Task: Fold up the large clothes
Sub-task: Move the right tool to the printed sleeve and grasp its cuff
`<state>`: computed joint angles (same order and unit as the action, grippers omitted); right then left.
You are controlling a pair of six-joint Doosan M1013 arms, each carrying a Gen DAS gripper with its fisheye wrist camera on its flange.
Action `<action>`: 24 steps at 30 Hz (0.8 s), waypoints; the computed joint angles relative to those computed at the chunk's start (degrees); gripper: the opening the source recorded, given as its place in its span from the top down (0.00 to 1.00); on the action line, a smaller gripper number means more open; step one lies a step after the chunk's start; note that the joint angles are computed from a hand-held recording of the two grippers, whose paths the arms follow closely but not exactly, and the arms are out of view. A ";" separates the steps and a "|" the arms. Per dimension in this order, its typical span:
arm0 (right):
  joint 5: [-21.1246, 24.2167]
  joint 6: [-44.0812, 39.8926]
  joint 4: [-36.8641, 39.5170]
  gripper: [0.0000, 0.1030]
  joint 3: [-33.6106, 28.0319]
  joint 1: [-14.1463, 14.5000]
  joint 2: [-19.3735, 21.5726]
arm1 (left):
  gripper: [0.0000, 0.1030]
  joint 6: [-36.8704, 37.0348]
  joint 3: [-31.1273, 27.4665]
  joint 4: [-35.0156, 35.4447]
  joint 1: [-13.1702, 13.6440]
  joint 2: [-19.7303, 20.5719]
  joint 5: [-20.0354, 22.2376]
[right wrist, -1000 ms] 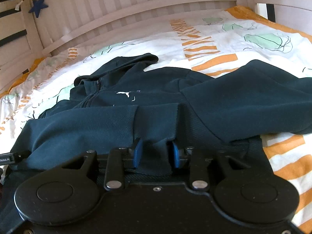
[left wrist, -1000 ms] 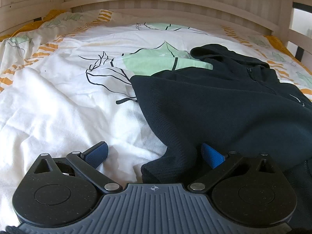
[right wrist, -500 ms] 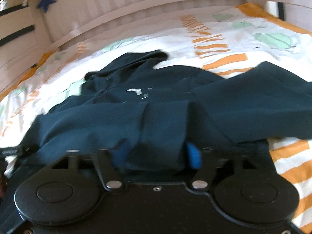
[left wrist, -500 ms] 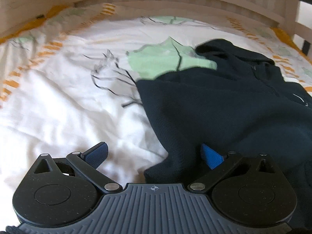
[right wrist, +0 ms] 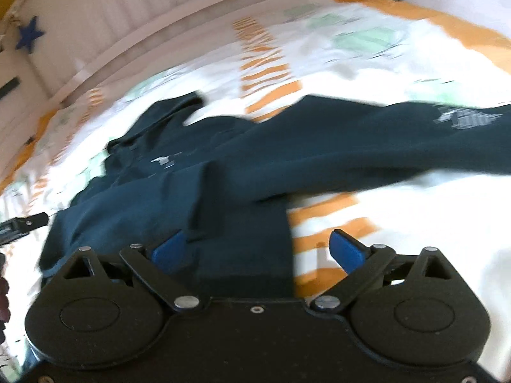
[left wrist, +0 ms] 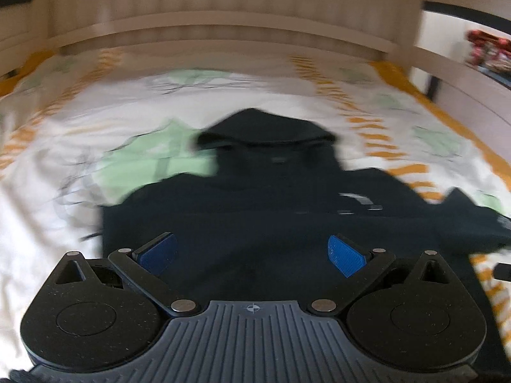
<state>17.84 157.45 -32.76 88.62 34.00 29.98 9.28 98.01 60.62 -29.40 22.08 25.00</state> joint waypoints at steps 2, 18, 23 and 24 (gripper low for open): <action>0.69 4.35 -3.79 0.02 1.04 -0.36 -0.68 | 0.00 3.38 -1.84 -2.41 -0.77 1.37 -1.39; 2.13 29.85 -18.95 0.02 4.92 -2.10 -1.21 | 0.00 13.49 -17.54 -14.85 -3.84 14.05 0.91; 2.61 36.58 -22.88 0.02 5.57 -2.49 -1.40 | 0.00 24.91 -21.56 -22.47 -4.19 17.29 2.95; 2.77 37.77 -23.79 0.02 5.68 -2.51 -1.43 | 0.00 28.50 -22.67 -25.28 -4.26 18.23 5.07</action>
<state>20.61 195.22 -56.55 94.30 31.49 28.55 37.79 75.33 35.33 -33.66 40.30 30.07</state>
